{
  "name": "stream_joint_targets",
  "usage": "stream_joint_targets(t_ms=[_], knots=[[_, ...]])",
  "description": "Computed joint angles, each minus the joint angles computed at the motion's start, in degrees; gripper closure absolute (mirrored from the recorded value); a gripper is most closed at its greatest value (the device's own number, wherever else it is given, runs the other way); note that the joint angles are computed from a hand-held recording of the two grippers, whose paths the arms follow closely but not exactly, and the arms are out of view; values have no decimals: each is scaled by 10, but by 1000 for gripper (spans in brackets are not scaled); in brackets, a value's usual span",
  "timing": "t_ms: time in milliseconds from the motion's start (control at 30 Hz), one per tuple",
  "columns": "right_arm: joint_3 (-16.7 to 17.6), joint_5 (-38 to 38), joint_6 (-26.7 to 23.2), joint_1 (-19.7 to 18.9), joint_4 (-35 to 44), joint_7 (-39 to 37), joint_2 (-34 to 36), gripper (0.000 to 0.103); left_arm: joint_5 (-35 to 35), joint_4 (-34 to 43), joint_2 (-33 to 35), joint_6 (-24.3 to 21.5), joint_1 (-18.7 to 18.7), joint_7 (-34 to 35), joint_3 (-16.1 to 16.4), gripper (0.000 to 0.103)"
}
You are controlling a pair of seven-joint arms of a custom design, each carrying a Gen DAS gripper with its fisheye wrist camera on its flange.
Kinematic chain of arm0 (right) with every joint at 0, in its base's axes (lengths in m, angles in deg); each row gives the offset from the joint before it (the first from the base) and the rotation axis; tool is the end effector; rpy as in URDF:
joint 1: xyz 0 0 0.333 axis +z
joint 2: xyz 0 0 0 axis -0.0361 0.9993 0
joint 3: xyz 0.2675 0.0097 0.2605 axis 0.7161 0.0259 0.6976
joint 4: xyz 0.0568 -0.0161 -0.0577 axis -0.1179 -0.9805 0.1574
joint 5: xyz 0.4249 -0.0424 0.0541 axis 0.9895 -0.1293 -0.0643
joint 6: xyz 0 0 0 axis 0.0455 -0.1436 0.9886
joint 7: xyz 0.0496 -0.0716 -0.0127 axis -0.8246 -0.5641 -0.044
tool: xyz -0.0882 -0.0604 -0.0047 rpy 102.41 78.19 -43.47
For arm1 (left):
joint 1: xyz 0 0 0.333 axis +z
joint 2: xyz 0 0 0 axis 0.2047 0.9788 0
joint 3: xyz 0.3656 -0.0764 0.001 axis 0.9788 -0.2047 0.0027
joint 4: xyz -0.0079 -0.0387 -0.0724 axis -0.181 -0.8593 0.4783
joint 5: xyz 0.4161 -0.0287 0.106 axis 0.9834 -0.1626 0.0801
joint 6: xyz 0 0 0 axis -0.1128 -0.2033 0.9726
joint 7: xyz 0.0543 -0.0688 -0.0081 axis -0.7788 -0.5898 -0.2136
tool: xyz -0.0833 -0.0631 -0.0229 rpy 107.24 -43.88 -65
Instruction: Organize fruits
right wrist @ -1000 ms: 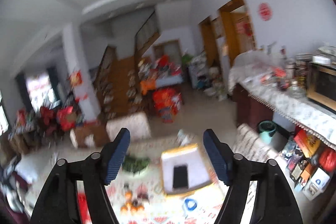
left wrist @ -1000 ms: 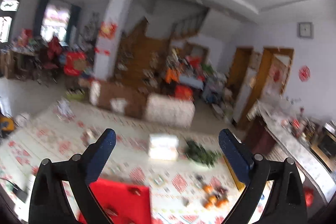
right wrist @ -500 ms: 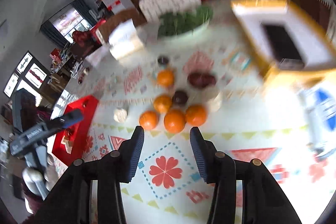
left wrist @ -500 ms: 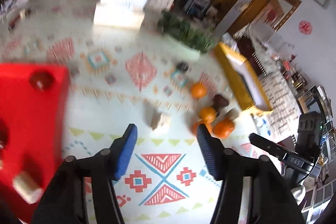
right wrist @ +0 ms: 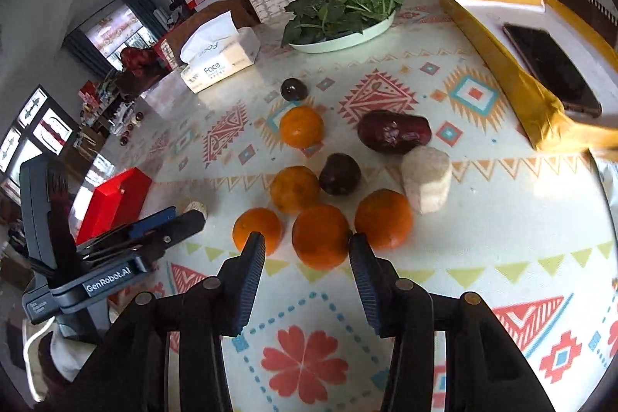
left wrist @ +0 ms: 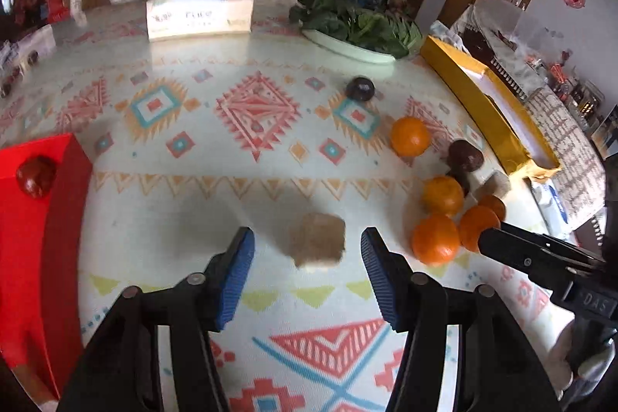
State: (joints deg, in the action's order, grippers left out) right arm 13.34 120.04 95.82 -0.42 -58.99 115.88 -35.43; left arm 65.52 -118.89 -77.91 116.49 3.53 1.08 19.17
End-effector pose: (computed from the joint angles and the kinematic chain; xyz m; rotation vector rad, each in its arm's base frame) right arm 0.6796 0.0313 0.4915 -1.9350 1.4546 -0.0460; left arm 0.6473 -0.2152 0.4702 -2.0220 1.7879 -0.8147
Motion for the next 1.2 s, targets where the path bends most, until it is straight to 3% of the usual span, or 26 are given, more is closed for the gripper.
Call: stream_joint_targets(t_ms=[133,200,367,600,700,767,867,1033,1200], knots=[[3,-20,36,12,-6,4,1,54,17,1,1,-4,-5,-12,6,74],[3,-37,54,18,-8,17,4,63,-7,-6,-2,7,6,8,-5,86],[6,-18,45,9,-8,15,3,64,-40,-33,-23,37,16,7,-9,86],[6,42,8,1,-25,-21,-33,64,-135,-138,-113,127,36,14,-10,86],[4,71,-33,5,-26,-47,-51,64,-57,-186,-163,146,62,-87,0,86],[4,84,-57,13,-28,-61,-62,64,27,-209,-194,147,113,-177,-21,86],[6,97,-85,30,-29,-77,-73,64,97,-240,-236,146,171,-261,-43,86],[16,104,-142,59,-13,-69,-66,64,111,-286,-280,133,195,-301,-29,86],[33,88,-147,91,0,-55,-50,64,104,-317,-299,127,200,-300,-12,86]])
